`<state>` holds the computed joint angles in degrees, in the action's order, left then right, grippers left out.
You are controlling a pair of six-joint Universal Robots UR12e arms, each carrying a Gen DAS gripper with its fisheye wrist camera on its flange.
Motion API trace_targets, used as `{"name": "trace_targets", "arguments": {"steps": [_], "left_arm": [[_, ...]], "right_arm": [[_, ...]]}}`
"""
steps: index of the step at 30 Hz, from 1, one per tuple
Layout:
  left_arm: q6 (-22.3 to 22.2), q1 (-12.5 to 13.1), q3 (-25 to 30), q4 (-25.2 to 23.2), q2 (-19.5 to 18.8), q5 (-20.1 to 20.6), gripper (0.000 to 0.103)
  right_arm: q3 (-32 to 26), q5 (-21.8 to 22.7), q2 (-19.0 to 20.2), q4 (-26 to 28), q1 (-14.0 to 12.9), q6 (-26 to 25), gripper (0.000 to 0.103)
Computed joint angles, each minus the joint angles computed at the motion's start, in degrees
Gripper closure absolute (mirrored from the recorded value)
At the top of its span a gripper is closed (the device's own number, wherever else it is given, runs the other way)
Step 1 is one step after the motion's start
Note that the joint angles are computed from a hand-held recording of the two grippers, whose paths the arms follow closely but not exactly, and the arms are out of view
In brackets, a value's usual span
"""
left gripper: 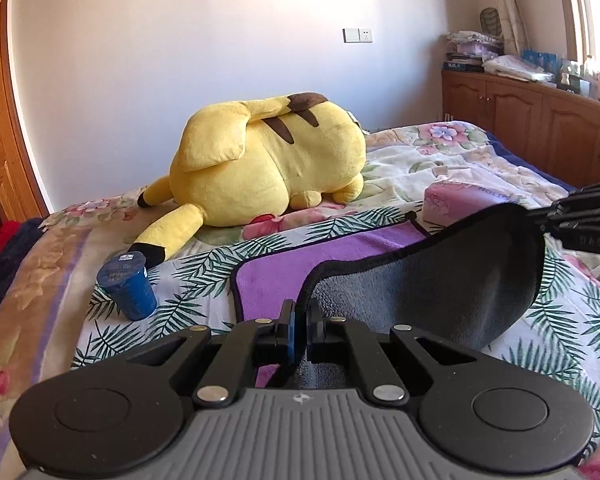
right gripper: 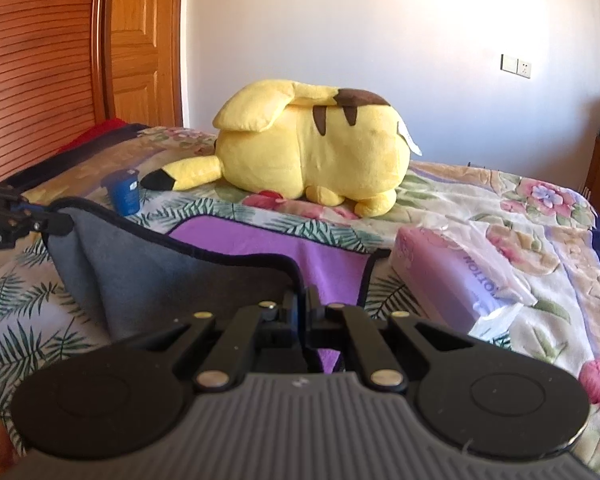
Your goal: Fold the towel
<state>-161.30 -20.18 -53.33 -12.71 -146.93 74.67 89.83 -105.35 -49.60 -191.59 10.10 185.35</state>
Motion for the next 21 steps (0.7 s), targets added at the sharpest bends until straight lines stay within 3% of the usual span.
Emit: {"name": "trace_targets", "arguments": {"steps": [21], "left_arm": [[1.9,-0.2,17.0,-7.5,-8.6,2.1,0.103]], "right_arm": [[-6.2,-1.3,3.7,1.4,-1.1,-4.9,0.099]]}}
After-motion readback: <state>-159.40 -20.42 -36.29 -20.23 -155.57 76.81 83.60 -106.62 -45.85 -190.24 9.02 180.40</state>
